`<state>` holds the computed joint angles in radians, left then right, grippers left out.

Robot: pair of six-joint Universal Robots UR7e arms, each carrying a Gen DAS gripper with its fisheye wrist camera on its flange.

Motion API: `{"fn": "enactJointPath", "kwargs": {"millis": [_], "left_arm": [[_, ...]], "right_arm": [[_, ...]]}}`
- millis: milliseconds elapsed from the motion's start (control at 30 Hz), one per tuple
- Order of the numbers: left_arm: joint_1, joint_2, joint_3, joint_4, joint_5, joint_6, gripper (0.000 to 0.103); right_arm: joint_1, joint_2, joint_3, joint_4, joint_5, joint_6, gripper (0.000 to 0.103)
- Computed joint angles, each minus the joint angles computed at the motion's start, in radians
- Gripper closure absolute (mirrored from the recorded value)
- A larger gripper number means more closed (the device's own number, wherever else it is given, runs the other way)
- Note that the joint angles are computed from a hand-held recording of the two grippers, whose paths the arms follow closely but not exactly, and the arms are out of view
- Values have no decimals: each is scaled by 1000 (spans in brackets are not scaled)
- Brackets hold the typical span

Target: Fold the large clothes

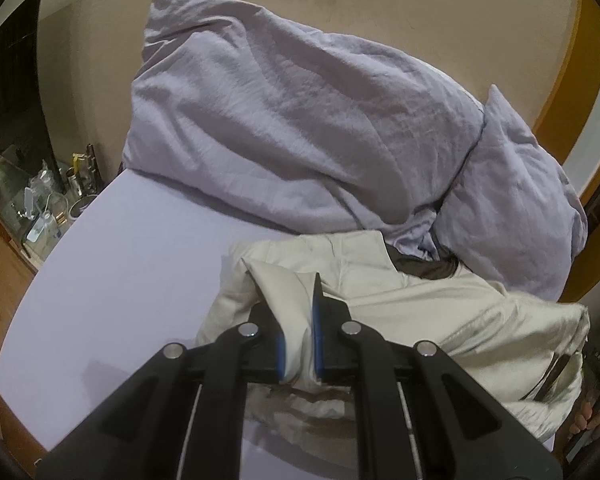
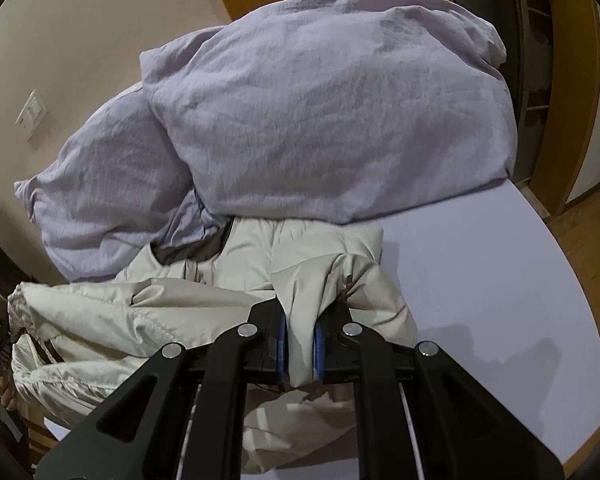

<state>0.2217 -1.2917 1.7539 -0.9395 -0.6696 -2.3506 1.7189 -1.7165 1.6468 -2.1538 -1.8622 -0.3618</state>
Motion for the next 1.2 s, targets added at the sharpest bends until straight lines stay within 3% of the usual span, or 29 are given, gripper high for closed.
{"fn": "enactJointPath", "kwargs": {"millis": [433, 933, 1100, 1167, 1200], "left_arm": [[192, -20, 13, -197, 96, 235, 92], [355, -14, 45, -409, 105, 426, 87], [383, 3, 33, -427, 75, 453, 82], [386, 2, 28, -443, 69, 474, 75], [384, 2, 23, -441, 68, 481, 72]], "right_arm": [[1, 167, -40, -143, -74, 22, 92], [-12, 318, -77, -233, -182, 72, 88], [-21, 318, -103, -174, -161, 97, 74], [-22, 302, -107, -171, -140, 106, 54], [-22, 294, -107, -173, -133, 103, 49]]}}
